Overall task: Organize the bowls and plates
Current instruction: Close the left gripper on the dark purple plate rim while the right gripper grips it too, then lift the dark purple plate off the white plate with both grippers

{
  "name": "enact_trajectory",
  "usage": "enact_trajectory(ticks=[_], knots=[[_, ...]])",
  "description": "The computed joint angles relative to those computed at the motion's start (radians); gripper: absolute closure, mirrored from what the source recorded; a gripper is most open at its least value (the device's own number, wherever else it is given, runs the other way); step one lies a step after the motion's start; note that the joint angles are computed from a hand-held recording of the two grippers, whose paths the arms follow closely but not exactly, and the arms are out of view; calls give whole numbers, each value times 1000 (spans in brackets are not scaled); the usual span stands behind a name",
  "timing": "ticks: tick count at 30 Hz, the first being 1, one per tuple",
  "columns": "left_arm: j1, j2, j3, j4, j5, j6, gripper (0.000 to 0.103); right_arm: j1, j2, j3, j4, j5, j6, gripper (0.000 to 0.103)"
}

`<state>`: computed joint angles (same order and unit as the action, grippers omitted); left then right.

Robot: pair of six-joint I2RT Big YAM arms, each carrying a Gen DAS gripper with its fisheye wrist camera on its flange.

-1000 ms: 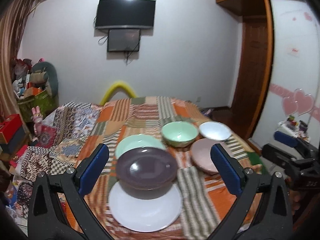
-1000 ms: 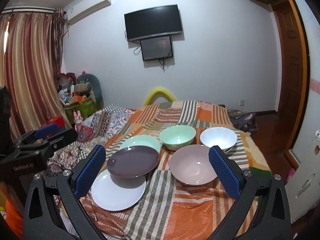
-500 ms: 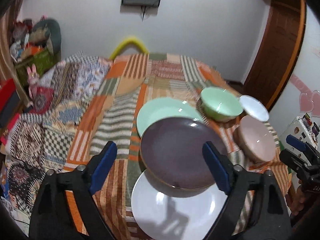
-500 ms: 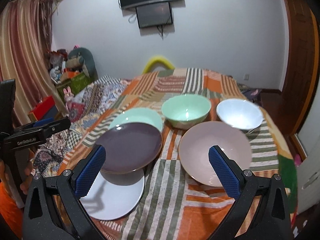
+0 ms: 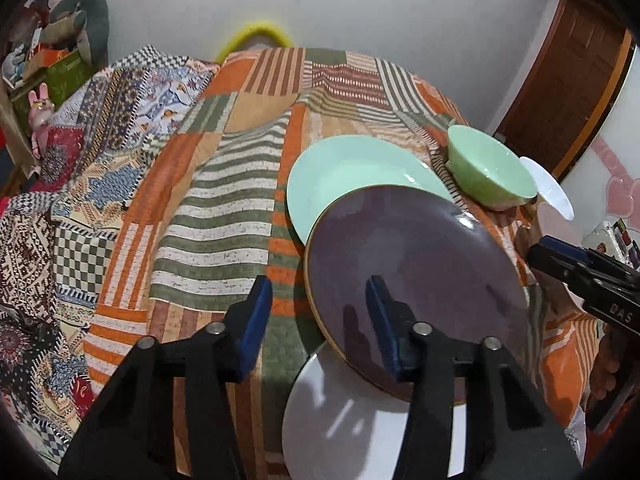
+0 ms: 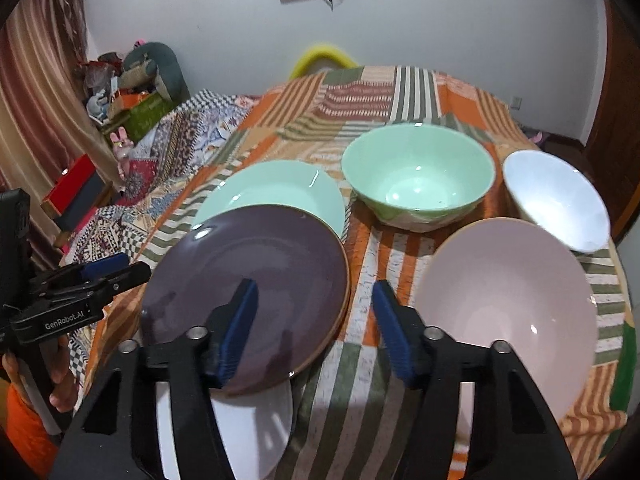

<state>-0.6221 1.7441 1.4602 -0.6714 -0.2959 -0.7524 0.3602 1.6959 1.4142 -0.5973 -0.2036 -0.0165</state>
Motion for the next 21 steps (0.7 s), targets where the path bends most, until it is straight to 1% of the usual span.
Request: enact_trajectory(ticks=[1, 2, 5, 7, 8, 9, 13, 16, 21], knots=[[7, 2, -5, 11, 20, 0, 60, 2, 3, 3, -7, 7, -4, 62], [11, 7, -5, 16, 32, 2, 64, 2, 14, 15, -23, 9, -13, 64], [23, 17, -9, 33, 72, 1, 72, 5, 41, 46, -61, 31, -21, 70], [28, 24, -10, 39, 91, 1, 75, 5, 65, 77, -89, 33, -25, 77], [31, 26, -11, 41, 99, 2, 77, 5, 71, 86, -103, 35, -29, 79], [34, 27, -15, 47, 106, 2, 77, 8, 79, 97, -113, 42, -30, 80], [37, 25, -22, 62, 125, 0, 77, 17, 104, 126, -142, 85, -43, 81], [41, 23, -28, 70, 144, 2, 77, 18, 121, 146, -164, 92, -50, 82], [44, 21, -32, 67, 146, 17, 77, 22, 138, 170, -195, 98, -64, 82]])
